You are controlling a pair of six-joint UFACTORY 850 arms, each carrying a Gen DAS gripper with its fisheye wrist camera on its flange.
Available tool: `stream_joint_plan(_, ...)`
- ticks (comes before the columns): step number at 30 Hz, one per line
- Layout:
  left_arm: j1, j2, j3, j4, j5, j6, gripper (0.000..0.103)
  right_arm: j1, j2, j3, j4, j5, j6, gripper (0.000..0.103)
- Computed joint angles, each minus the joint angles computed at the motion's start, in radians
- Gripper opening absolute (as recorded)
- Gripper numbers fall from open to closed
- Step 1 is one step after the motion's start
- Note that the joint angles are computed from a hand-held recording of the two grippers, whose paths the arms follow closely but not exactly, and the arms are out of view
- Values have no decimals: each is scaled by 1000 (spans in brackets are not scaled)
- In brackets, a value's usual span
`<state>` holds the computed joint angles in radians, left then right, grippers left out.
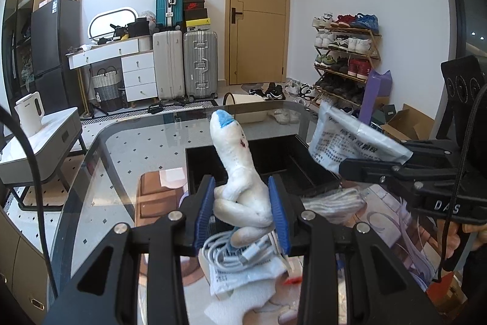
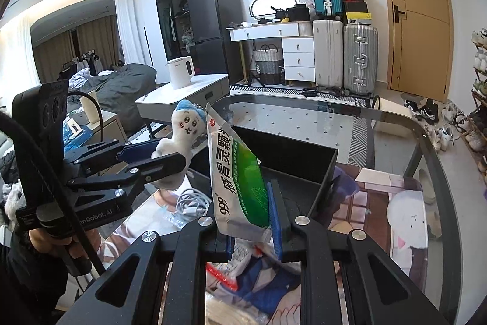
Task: Organize soft objects
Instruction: 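Carry both items to the black bin and release the packet from the right tool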
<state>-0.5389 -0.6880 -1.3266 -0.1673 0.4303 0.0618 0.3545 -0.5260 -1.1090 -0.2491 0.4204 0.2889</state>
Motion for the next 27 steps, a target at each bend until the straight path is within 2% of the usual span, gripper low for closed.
stream_joint_plan(7, 10, -41, -73, 26, -30, -22, 35, -14, -51, -71, -50, -35, 45, 19)
stream_joint_plan(15, 16, -102, -169, -2, -95, 26, 35, -26, -112, -156, -89, -91, 77, 19)
stream_joint_plan(20, 8, -149, -240, -103, -143, 145, 35, -30, -159, -218, -63, -144, 39, 18)
stream_joint_plan(27, 0, -209, -323, -261, -198, 327, 35, -34, -208, -278, -140, -194, 88, 19)
